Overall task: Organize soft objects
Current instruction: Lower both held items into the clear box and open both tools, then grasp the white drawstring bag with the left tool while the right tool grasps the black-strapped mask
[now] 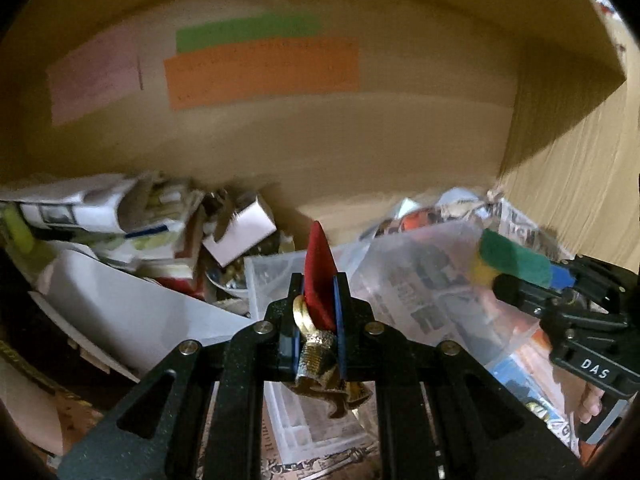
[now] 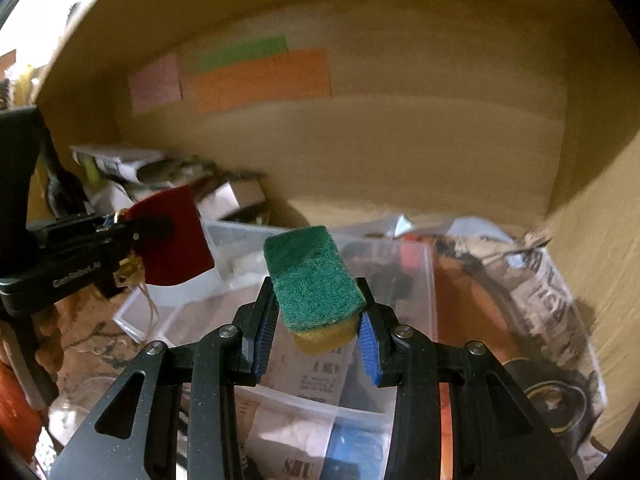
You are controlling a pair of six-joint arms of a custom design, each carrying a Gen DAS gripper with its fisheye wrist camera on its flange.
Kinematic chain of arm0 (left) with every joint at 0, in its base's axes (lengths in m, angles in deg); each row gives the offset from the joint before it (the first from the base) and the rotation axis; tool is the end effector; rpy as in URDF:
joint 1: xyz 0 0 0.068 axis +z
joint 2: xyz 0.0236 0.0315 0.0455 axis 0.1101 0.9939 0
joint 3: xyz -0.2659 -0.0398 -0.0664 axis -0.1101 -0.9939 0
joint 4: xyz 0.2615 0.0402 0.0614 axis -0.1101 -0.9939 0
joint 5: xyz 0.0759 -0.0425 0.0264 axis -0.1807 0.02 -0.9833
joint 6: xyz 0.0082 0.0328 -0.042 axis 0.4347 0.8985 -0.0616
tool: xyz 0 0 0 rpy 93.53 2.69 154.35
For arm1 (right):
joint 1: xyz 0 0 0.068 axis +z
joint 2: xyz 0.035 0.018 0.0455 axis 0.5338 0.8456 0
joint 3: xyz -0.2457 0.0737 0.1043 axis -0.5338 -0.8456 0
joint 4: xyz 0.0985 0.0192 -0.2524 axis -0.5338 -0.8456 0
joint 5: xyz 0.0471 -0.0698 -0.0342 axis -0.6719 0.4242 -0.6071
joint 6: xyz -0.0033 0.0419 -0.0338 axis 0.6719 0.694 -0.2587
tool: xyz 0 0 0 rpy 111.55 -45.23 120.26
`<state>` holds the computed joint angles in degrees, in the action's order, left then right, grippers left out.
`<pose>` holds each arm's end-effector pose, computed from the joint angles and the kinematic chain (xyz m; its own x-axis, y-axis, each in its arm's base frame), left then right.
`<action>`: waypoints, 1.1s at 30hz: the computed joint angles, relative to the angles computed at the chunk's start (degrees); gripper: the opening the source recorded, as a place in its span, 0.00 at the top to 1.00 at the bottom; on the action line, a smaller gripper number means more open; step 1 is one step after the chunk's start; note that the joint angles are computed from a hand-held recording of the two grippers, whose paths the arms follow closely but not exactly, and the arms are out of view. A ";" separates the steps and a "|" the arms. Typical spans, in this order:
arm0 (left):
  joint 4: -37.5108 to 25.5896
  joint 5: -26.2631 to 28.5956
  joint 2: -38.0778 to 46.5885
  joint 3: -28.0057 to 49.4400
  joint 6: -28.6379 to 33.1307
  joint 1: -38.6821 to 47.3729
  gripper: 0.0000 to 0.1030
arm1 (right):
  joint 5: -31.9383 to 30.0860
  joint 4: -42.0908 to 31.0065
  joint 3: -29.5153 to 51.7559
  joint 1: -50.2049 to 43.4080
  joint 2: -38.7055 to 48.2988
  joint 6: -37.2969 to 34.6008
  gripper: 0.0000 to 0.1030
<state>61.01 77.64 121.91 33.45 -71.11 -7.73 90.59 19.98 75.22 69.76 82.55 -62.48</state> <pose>0.2467 -0.0666 0.0483 -0.5552 0.2516 -0.7928 0.4034 0.9150 0.0079 0.1770 0.1208 0.0433 -0.6154 0.0064 -0.7882 -0.1329 0.9848 0.1118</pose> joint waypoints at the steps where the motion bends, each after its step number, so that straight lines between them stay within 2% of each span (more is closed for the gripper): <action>1: -1.07 0.01 0.92 1.02 0.11 -0.14 0.88 | -1.12 -0.03 0.58 -0.71 1.15 -0.01 0.67; 8: -8.29 2.64 6.64 7.33 1.02 -0.08 0.88 | -4.20 -2.61 4.79 -2.88 6.60 -0.67 0.67; 13: -11.93 2.32 8.53 10.09 0.93 -0.99 0.87 | -3.00 -5.42 6.26 -1.74 7.07 -0.85 0.66; 15: -11.97 1.30 8.43 10.01 0.46 -1.51 0.80 | -3.25 -5.89 6.46 -2.02 7.03 -1.14 0.62; 17: -11.65 1.14 7.67 9.26 0.32 -1.51 0.73 | -2.68 -6.05 6.47 -1.64 6.72 -0.90 0.49; 20: -10.09 0.86 6.19 7.71 0.36 -1.41 0.58 | -0.83 -5.50 5.48 -1.00 5.47 -0.78 0.36; 24: -7.63 1.45 2.12 4.08 1.20 -0.62 0.43 | 1.66 -5.46 3.14 0.42 1.28 -0.57 0.30; 28: -4.61 2.49 -3.20 -0.34 1.25 0.17 0.36 | 5.17 -6.31 0.44 2.88 -4.24 -0.17 0.23; 33: -2.95 4.53 -12.67 -7.29 1.88 1.52 0.28 | 10.48 -9.90 -3.91 8.32 -15.01 0.97 0.21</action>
